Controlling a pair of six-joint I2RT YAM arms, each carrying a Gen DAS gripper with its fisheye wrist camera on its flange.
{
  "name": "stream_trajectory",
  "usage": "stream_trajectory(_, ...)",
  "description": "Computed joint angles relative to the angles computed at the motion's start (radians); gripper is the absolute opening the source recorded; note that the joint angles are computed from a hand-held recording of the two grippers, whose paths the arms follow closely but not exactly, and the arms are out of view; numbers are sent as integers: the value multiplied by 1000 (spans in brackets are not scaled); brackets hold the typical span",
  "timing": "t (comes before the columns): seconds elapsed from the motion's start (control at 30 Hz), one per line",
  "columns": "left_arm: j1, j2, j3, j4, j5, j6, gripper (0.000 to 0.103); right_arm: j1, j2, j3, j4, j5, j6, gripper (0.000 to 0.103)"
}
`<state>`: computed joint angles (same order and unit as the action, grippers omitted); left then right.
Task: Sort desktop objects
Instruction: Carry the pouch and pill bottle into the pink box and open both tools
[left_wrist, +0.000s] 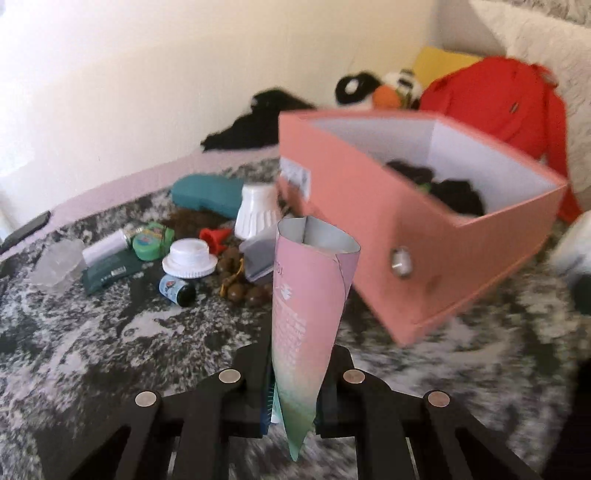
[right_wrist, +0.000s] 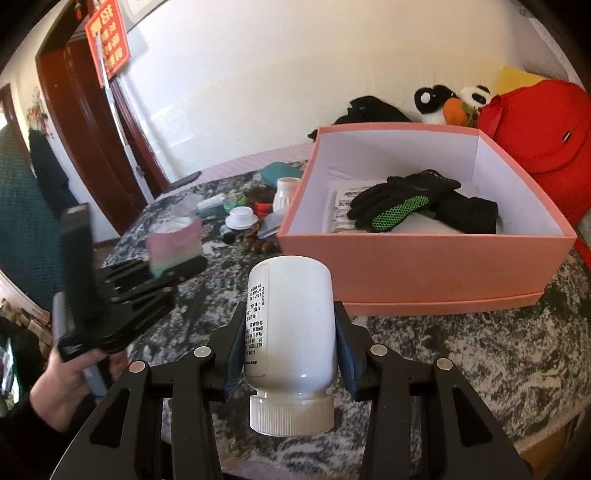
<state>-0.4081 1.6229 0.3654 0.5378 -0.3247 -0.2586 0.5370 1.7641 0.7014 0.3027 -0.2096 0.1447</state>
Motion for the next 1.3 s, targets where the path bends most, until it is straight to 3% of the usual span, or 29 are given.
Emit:
stream_trajectory(0.17, -163, -257, -33, -184, -104, -68, 11, 11, -125, -103, 10, 18, 6, 45)
stream_trajectory(0.37, -307, -303, 97, -300, -151, -64, 11, -32, -277, -182, -15, 27, -15, 45)
stream_trajectory(0.57, -320, -125, 360, -341, -106, -3, 11, -159, -370, -146, -57, 10, -66, 45)
stream_trajectory(0.7, -277, 34, 566, -371, -44, 31, 11, -233, -337, -50, -47, 24, -96, 45)
stream_trajectory(0.93, -184, 300, 909, -445, 56, 93, 11, -338, -31, 292, -68, -10, -91, 45)
stream_trajectory(1.03, -135, 384, 1013, -487, 116, 68, 13, -354, 108, 451, -101, -27, -72, 45)
stream_trajectory(1.07, -117, 406, 1040, -500, 141, 55, 20, -360, 158, 505, -110, -32, -57, 45)
stream_trajectory(1.1, -103, 420, 1054, -503, 150, 44, 50, -365, 204, 558, -122, -37, -42, 46)
stream_trajectory(1.13, -98, 418, 1044, -487, 130, 35, 64, -369, 236, 599, -139, -38, -31, 50)
stream_trajectory(1.17, -93, 409, 1020, -458, 103, 27, 85, -374, 262, 636, -163, -34, -17, 54)
stream_trajectory(1.2, -89, 385, 972, -403, 61, 21, 92, -378, 286, 669, -183, -31, -3, 69)
stream_trajectory(1.23, -84, 364, 936, -366, 35, 19, 92, -383, 292, 677, -181, -34, 12, 77)
stream_trajectory(1.3, -71, 322, 891, -354, 35, 22, 92, -386, 282, 656, -144, -36, 30, 78)
